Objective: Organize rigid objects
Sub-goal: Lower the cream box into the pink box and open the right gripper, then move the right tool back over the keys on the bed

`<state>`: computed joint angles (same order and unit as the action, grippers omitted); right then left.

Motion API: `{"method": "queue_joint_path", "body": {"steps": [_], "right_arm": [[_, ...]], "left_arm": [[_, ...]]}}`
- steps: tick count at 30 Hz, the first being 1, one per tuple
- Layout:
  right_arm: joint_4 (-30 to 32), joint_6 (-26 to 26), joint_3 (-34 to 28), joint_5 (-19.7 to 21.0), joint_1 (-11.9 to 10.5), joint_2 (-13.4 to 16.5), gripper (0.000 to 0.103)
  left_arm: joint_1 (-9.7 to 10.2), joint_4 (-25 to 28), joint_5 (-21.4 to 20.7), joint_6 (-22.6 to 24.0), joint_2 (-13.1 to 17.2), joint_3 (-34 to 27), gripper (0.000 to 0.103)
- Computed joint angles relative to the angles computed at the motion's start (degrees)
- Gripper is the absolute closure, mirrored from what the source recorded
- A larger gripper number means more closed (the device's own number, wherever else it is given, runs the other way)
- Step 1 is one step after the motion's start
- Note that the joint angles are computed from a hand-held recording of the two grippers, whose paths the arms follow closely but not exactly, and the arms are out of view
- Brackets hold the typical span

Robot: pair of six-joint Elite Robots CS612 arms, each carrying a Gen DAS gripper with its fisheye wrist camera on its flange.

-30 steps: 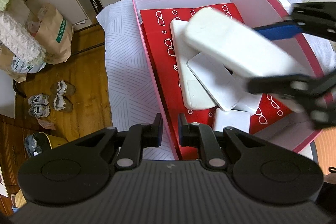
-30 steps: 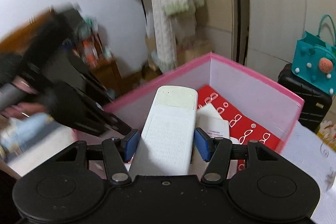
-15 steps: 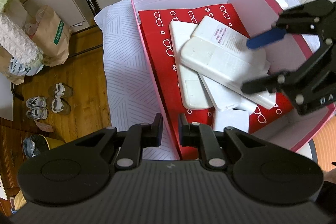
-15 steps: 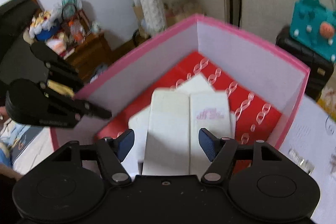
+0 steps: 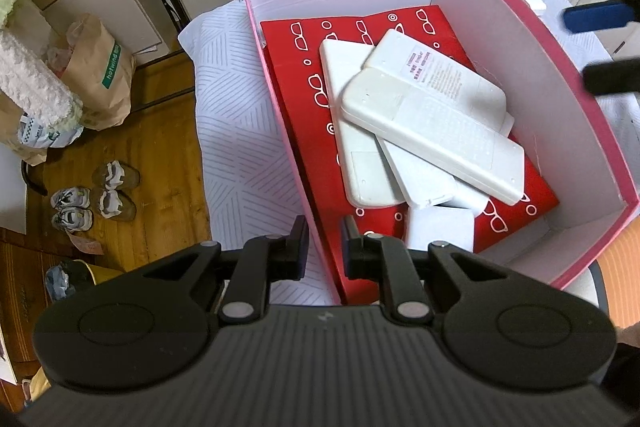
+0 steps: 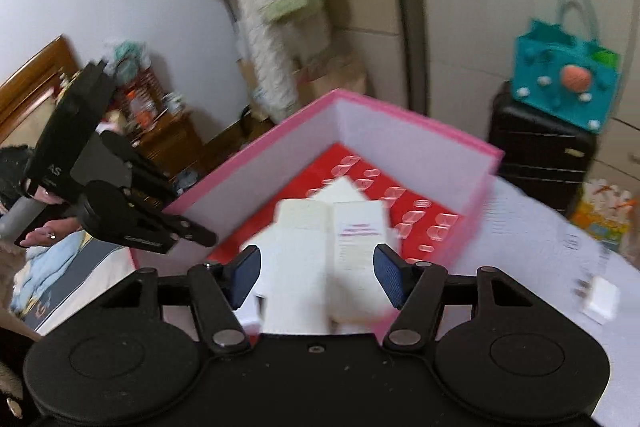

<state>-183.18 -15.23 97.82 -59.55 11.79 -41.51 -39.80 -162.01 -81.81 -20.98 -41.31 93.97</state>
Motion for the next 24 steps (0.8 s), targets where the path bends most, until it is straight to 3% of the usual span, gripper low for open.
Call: {"method": "queue_joint_path", "body": {"steps": [4, 12, 20, 23, 24], "right_arm": [[-3.07, 3.19, 2.32, 2.52, -2.46, -0.08, 0.035], [-7.30, 5.54, 5.07, -1.30, -4.52, 1.97, 0.035], [-7.05, 3.64, 3.08, -4.53, -3.32, 6.32, 0.035], [-8.74, 2.68, 1.70, -8.63, -1.87, 8.05, 0.034], [-11.41, 1.76, 1.80, -9.86, -1.48, 8.63, 0.041]], "left_arm": [[-0.15, -0.02, 0.38, -0.74, 0.04, -0.04, 0.089], [-0.43, 0.02, 1.36, -1.73, -0.06, 0.17, 0.089], [-0.49, 1.26, 1.67, -2.86, -0.08, -0.24, 0.089], [-0.50, 1.65, 1.77, -3.13, 0.00, -0.44, 0.089], [-0.51, 1.82, 1.82, -3.22, 0.01, -0.51, 0.089]]}}
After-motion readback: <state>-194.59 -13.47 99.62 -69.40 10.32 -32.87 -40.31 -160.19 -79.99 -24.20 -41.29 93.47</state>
